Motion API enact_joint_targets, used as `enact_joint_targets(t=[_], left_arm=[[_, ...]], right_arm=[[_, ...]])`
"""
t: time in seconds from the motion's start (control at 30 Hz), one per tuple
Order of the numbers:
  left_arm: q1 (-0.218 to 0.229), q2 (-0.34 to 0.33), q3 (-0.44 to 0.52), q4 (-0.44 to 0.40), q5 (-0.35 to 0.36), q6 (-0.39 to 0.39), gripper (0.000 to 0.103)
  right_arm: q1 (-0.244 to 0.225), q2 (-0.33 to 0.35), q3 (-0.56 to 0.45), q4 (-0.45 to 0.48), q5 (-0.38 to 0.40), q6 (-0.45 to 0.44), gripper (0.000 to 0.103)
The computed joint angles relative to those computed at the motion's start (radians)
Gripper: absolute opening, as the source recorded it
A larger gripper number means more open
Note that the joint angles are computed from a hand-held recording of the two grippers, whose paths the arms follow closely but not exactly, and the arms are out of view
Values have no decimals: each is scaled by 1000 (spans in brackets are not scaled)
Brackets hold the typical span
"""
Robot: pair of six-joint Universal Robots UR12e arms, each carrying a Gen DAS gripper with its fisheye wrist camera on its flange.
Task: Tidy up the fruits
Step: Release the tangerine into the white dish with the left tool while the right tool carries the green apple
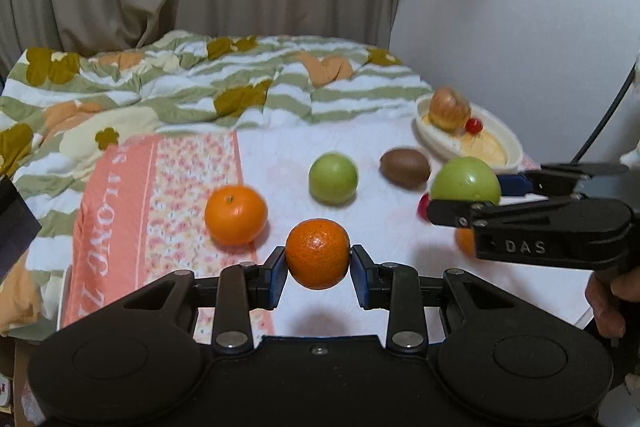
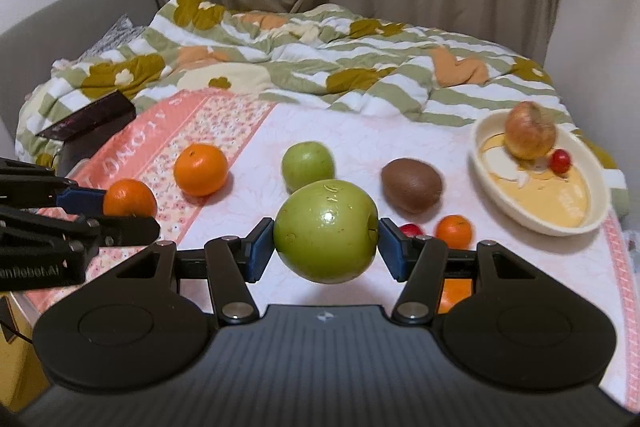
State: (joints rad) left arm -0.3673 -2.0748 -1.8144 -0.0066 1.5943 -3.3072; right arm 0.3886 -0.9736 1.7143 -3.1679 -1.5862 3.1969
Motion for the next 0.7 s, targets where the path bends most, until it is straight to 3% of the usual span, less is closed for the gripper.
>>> enact_joint_targets(t=[0.3,0.7], left_arm=[[-49,-9,71,8,79,1,37],[-143,-117,281,-80,256,-139,37]], right_arm=[[-63,-74,56,-17,9,-6,71],[-218,-89,63,-1,185,-125,71]])
